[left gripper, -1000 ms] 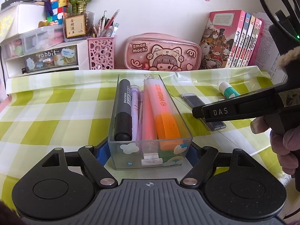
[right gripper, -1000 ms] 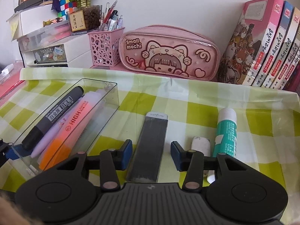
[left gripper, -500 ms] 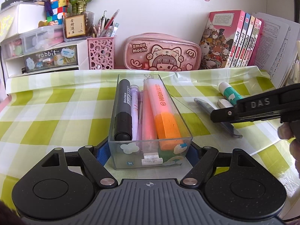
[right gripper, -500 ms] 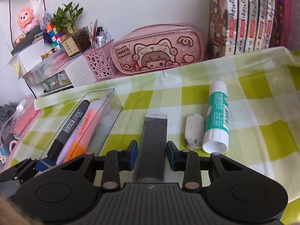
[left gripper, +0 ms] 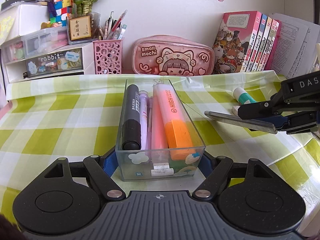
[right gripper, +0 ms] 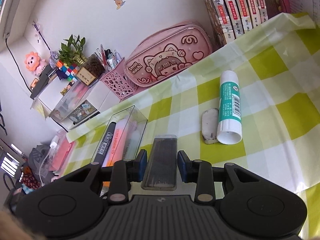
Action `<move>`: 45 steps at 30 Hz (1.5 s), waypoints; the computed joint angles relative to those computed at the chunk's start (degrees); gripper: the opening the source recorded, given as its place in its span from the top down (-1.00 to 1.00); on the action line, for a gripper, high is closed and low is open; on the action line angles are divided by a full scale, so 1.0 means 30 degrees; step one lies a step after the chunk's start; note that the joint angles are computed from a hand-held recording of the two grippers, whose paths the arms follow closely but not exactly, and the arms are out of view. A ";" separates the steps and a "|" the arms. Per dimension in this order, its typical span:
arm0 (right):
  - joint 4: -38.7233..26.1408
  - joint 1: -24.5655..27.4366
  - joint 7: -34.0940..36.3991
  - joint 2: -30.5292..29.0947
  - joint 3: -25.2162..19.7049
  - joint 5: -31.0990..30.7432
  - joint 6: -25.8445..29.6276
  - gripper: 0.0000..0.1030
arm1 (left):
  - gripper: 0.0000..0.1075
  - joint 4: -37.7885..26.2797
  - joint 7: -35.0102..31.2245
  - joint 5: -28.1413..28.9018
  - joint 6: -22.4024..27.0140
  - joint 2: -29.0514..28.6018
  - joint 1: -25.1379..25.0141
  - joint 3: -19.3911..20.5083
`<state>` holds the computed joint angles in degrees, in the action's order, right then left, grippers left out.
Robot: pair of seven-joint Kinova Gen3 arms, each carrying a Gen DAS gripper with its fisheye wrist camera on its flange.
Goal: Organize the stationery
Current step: 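Grasp the dark grey eraser case with the right gripper, then lower the dark grey case into the clear box and open the right gripper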
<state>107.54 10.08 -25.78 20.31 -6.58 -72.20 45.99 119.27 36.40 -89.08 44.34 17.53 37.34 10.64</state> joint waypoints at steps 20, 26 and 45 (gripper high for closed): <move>-0.2073 -0.0521 -0.4601 0.1629 -0.0825 0.2743 0.0904 0.07 | -0.43 -0.0016 0.0018 0.0003 0.0034 0.0023 0.0022 0.0014; -0.2602 -0.0323 -0.5120 0.2203 -0.1214 0.2743 0.1774 0.01 | -0.43 -0.0033 0.0038 0.0048 0.0101 0.0049 0.0097 0.0024; -0.3168 -0.0280 -0.5647 0.3149 -0.1318 0.2539 0.2922 0.37 | -0.43 -0.0070 0.0040 0.0076 0.0108 0.0066 0.0155 0.0010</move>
